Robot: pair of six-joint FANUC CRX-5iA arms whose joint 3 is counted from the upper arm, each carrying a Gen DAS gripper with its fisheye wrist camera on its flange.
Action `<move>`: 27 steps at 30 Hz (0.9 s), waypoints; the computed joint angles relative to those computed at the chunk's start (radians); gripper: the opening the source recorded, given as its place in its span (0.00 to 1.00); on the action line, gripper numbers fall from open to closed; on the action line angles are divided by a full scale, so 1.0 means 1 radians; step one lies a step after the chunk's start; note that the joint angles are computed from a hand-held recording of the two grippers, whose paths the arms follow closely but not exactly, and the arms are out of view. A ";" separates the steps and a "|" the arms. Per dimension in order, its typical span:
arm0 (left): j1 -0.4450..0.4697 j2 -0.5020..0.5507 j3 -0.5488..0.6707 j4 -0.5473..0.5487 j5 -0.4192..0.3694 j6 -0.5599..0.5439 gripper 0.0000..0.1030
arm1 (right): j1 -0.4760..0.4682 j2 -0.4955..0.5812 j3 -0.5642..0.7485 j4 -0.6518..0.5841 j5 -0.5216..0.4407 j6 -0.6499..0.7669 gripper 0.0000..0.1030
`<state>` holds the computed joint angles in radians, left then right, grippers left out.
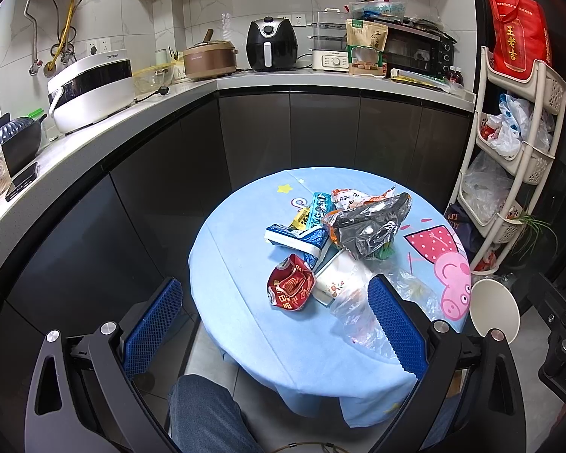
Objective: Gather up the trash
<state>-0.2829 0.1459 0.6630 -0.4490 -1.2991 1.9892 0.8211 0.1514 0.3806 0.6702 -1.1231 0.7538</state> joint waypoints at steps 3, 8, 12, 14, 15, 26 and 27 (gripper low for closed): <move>0.000 0.000 0.001 0.000 0.000 0.000 0.92 | 0.000 0.001 0.001 0.000 -0.001 0.000 0.97; 0.000 0.000 0.000 0.001 0.000 0.000 0.92 | 0.000 0.001 0.001 0.001 0.000 -0.001 0.97; 0.001 -0.001 -0.001 0.001 0.001 0.000 0.92 | 0.000 0.001 0.002 0.000 0.000 0.000 0.97; 0.001 -0.002 -0.003 0.001 0.002 0.000 0.92 | 0.000 0.002 0.001 0.002 0.000 -0.001 0.97; 0.001 -0.002 -0.003 0.000 0.003 0.001 0.92 | 0.001 0.002 0.002 0.002 0.000 -0.001 0.97; -0.001 0.002 0.002 0.001 0.001 0.001 0.92 | 0.000 0.006 0.008 -0.001 -0.002 0.002 0.97; -0.002 0.005 0.007 0.001 -0.002 0.001 0.92 | -0.001 0.007 0.009 -0.002 -0.002 0.003 0.97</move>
<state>-0.2848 0.1505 0.6703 -0.4482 -1.3009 1.9901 0.8203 0.1582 0.3895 0.6680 -1.1248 0.7572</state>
